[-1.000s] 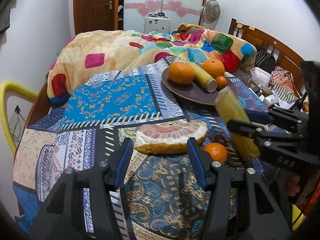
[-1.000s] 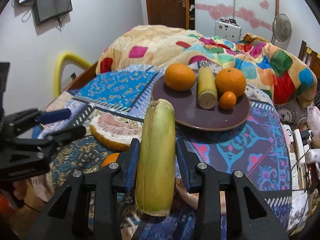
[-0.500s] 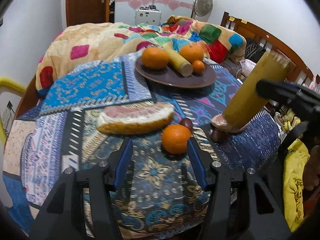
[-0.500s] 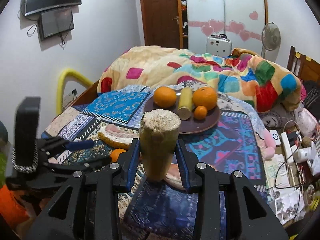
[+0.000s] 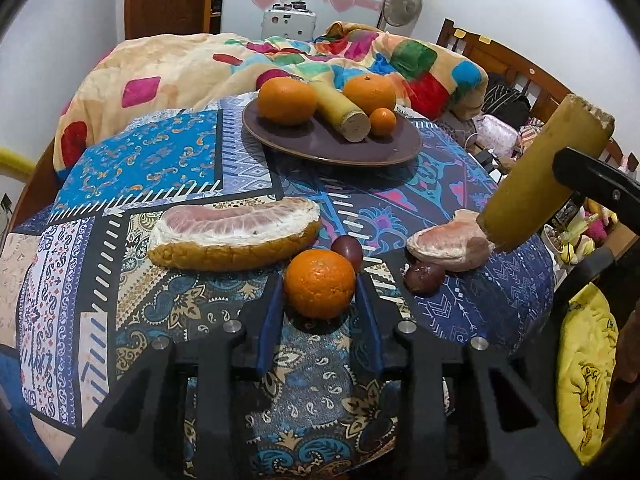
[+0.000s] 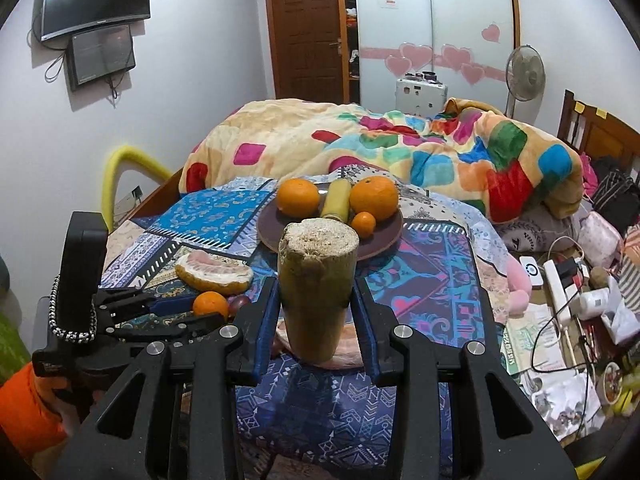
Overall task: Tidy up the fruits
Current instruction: 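Grasp the second yellow-green cylinder with the right tool while the left tool grasps a small mandarin, then carry the mandarin with the left tool and the cylinder with the right tool onto the plate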
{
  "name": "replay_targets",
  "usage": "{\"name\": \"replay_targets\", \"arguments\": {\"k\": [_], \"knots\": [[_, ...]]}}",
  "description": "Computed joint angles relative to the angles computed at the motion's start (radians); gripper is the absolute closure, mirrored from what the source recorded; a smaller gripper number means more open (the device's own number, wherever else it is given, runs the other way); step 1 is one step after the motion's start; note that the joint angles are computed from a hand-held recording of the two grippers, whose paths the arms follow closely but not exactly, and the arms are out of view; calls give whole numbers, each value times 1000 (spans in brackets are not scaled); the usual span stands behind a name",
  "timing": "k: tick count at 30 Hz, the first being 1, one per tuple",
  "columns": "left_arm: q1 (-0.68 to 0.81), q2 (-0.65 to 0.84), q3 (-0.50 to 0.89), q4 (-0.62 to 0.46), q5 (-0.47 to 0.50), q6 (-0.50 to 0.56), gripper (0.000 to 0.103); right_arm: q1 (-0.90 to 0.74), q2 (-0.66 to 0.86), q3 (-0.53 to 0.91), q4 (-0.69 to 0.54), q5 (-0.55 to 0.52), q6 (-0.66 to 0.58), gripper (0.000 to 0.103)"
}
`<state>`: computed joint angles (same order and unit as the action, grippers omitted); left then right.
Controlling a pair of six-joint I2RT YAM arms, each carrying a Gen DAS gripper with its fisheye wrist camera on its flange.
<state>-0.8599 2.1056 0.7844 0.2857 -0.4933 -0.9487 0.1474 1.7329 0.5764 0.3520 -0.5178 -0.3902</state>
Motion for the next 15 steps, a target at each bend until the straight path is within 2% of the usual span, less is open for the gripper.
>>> {"name": "replay_targets", "arguments": {"k": [8,15], "knots": [[3,-66,-47,7,-22,5,68,8,4,12,10,-3,6,70],[29,-162,-60,-31,-83,65,68,32,22,52,13,8,29,70]]}}
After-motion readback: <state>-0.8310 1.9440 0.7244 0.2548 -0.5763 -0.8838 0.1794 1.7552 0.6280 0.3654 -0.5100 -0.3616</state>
